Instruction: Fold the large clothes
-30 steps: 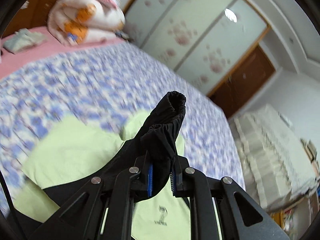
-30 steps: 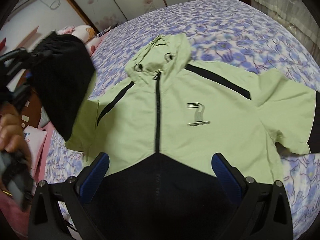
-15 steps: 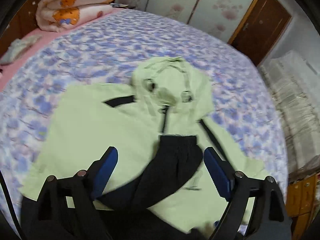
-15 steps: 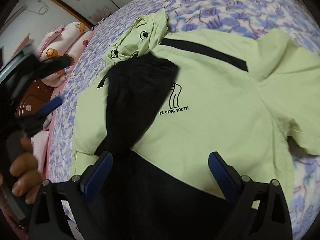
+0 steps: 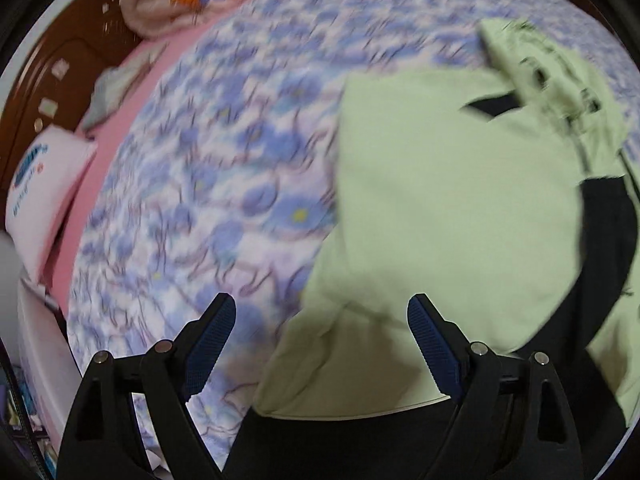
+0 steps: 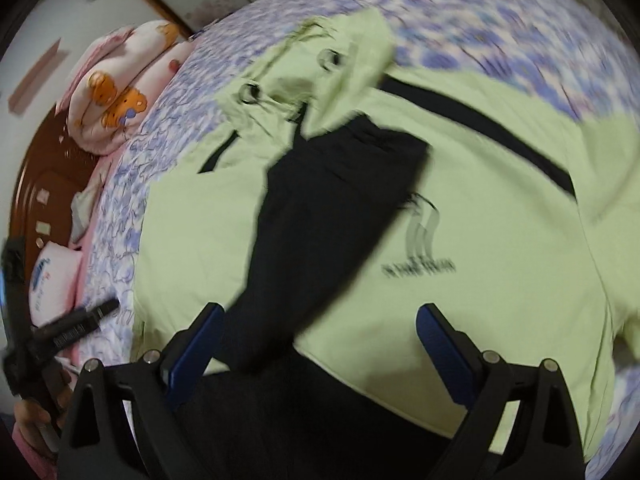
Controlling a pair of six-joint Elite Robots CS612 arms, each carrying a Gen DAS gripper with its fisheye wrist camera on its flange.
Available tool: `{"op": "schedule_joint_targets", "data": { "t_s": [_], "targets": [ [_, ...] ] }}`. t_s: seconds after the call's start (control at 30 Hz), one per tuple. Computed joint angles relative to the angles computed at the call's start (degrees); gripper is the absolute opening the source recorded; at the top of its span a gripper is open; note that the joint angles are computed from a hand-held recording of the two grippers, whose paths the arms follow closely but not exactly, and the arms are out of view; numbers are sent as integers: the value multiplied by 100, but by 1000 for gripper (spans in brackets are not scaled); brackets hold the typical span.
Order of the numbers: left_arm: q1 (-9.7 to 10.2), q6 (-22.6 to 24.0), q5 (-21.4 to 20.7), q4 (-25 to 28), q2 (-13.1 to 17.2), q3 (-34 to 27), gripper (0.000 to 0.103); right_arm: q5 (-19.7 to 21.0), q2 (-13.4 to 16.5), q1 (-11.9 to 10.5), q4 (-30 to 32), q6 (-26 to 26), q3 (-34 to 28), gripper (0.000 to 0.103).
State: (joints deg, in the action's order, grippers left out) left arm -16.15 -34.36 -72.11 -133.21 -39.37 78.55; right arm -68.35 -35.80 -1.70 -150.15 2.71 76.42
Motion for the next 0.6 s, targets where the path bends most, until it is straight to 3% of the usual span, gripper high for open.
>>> {"op": "schedule_joint_targets", "data": {
  "t_s": [0.1,0.2,0.37,0.5,0.6],
  "targets": [
    [111,-9,-259,143,78,16,87,-342,125,173,-270,88,-227,95],
    [169,173,-457,166,180,-17,87,-1159,336,421,-178,-66,-627,92],
    [281,652,-700,102,355,-124,87,-2107,702,663,89,-2,-1230,90],
    [373,853,-967,-77,434,-143,87,-3366,1087,923,530,-329,-1873,76],
    [444,795,-1155,-194,493,-178,87,-3889,1299,1015,935,-486,-2246,69]
  ]
}}
